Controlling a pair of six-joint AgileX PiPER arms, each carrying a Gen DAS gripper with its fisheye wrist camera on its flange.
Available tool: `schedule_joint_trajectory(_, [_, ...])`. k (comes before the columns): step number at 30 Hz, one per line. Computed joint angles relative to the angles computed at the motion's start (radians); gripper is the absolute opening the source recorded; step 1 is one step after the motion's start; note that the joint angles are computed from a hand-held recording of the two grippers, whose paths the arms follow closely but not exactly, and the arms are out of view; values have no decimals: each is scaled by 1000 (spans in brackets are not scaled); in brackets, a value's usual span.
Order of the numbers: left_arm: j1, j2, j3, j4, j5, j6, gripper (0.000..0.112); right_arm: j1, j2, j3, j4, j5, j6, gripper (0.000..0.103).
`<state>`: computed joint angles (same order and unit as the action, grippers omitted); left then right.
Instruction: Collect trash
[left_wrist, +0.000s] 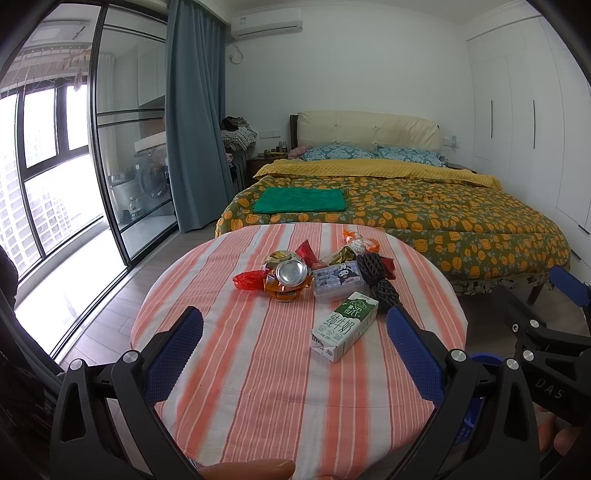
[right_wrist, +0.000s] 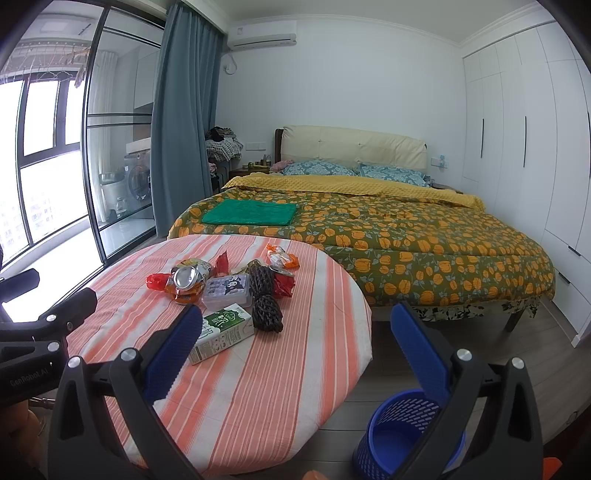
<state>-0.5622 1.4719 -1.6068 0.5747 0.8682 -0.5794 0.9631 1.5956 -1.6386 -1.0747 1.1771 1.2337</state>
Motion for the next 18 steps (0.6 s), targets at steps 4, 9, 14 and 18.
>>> schedule_joint_trajectory(4, [6,-3,-1,-15,-2,19,99,1,-1,1,-1,0,0,99])
schedule_joint_trajectory(9, [29,4,-23,-33,0,45,99,-1,-4,8,-2,-1,4,99])
schedule_joint_trajectory(14, [13,2,-15,-17,2,24,99,0,-1,3,-3,0,2,99])
schedule_joint_trajectory(18, [8,3,-17,-11,6,18,99,0,-1,5,-5,0,3,99])
